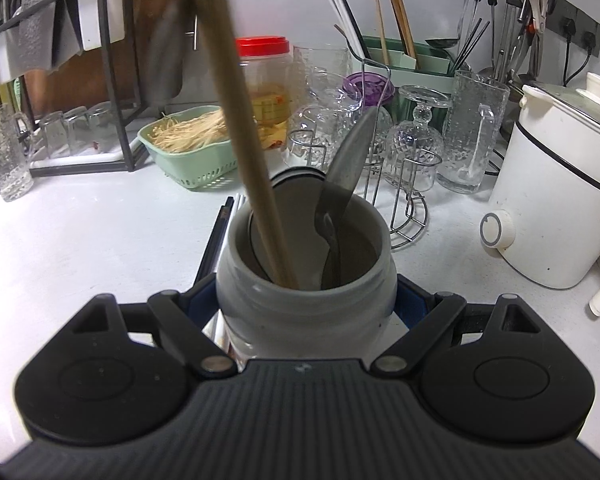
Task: Organize utensils
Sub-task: 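Lift the metal fork with the left gripper and carry it over the jar, then lower the fork into the white jar and open the left gripper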
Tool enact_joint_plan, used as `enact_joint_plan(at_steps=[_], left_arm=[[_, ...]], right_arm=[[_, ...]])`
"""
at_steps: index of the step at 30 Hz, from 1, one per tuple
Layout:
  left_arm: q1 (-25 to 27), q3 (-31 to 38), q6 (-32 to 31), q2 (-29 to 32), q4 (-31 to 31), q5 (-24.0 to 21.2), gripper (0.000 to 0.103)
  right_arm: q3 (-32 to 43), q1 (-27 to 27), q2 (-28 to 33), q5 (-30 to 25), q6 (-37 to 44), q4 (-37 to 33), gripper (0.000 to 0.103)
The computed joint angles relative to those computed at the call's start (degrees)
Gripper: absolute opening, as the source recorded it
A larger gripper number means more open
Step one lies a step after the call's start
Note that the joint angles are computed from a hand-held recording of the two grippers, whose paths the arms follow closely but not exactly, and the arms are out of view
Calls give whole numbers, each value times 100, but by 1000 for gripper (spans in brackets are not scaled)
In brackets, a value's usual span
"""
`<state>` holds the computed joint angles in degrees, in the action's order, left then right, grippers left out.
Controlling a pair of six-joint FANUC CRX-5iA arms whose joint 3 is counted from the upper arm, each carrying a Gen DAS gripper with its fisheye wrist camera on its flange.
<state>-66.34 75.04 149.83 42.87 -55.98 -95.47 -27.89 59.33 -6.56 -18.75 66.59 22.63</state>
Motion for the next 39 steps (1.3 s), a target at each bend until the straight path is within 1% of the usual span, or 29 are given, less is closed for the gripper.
enact_joint_plan(at_steps=[2, 4, 7, 10, 13, 15, 20, 23, 25, 28, 30, 32, 34, 35, 37, 38, 39], left_arm=[[46, -59, -3, 13, 34, 125, 0], [74, 60, -137, 132, 15, 106, 0], [115, -30, -103, 152, 63, 229, 0], [81, 193, -418, 361, -96, 95, 0], [90, 67, -351, 363, -99, 178, 0], [52, 106, -446, 436, -206, 117, 0], [8, 161, -384, 554, -239, -52, 0], [78, 27, -175, 468, 76, -22, 0], [147, 13, -184, 434, 373, -2, 0], [317, 7, -168, 382, 994, 37, 0], [442, -119, -93, 288, 1441, 141, 1], [519, 34, -240, 359, 1736, 53, 1], [585, 419, -460, 558, 1954, -198, 1], [631, 503, -480, 603, 2102, -238, 1], [743, 389, -334, 560, 2435, -116, 1], [760, 509, -362, 638, 2475, -191, 1], [749, 844, -459, 828, 2433, -414, 1]], right_arm=[[-13, -1, -5, 16, -8, 8, 91], [-29, -1, -7, 37, -42, 40, 91], [-38, -1, -8, 47, -55, 52, 91], [-37, 1, -7, 45, -53, 51, 91], [-42, 5, -16, 49, -53, 52, 91], [-40, 4, -16, 54, -42, 43, 91], [-30, 7, -17, 57, 3, 7, 91], [-11, 2, -3, 72, 57, -46, 91], [12, 6, 12, 71, 90, -71, 91], [33, 10, 10, 55, 185, -146, 91], [25, 10, 5, 61, 187, -145, 91], [-10, 14, 1, 89, 91, -45, 91], [-63, 12, -13, 144, 17, 45, 91], [-76, 11, -14, 170, 10, 55, 91], [-74, 9, -13, 185, 60, 18, 91], [-69, 7, -14, 188, 103, -17, 91], [-56, 5, -12, 184, 152, -59, 91]])
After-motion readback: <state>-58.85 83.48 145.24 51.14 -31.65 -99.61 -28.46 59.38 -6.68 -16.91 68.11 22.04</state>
